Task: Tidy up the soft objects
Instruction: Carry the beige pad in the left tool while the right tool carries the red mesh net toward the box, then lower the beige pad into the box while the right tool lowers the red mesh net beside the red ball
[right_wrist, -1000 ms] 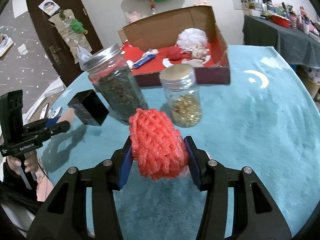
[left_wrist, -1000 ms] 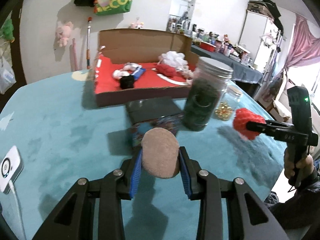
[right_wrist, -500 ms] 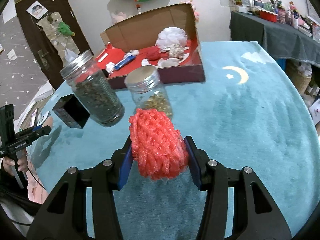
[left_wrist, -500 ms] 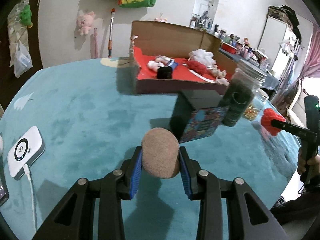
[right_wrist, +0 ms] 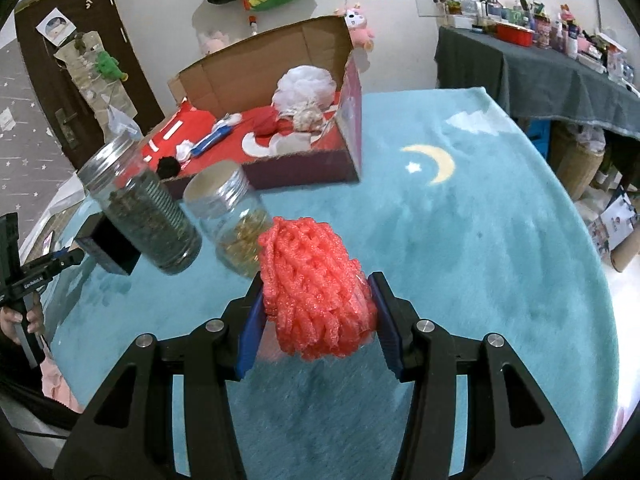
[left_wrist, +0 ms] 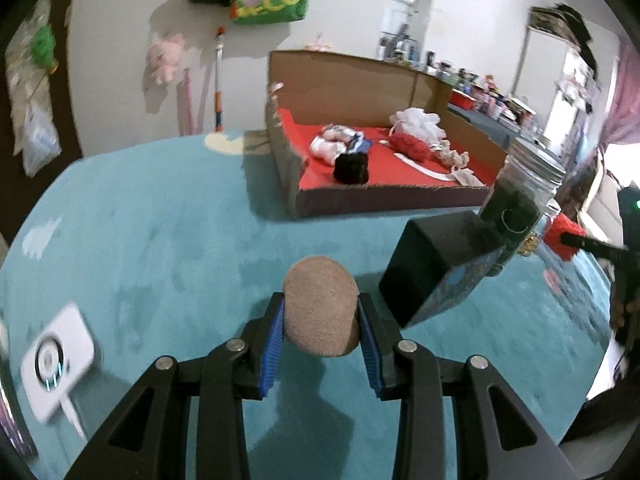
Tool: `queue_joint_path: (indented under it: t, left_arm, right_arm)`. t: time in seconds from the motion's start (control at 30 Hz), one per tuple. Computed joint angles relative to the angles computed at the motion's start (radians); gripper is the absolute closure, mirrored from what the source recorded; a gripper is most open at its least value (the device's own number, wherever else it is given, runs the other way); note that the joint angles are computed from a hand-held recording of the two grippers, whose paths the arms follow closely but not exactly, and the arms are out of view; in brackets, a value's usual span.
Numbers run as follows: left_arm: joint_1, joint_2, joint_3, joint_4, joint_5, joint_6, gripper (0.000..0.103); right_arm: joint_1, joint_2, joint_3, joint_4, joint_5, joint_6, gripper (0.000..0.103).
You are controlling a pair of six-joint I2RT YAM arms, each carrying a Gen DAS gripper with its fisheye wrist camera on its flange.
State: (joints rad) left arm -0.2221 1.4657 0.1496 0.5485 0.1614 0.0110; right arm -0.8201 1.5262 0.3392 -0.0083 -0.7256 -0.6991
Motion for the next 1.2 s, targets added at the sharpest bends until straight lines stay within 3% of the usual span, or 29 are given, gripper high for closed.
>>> queue_joint_path:
  t: [0.3, 0.67, 0.93, 1.2]
  left_arm:
    - [0.041, 0.088, 0.165, -0.087, 0.095, 0.101, 0.066]
    - [-0.021, 0.081, 0.359, -0.268, 0.15, 0.128, 0.066]
    - [-0.11, 0.21, 0.596, -0.413, 0.137, 0.149, 0.066]
    - [-0.179, 0.439, 0.931, -0.643, 0.119, 0.169, 0.066]
  right_arm:
    - [0.099, 0.046, 0.095, 0.066, 0.055, 0.074, 0.055]
    - [0.224, 0.014, 0.214, -0.039, 0.025, 0.095, 0.054]
    - [0.409, 0.073, 0.325, -0.03, 0.081, 0.175, 0.054]
    - [0.604, 0.278, 0.603, -0.169, 0.161, 0.225, 0.054]
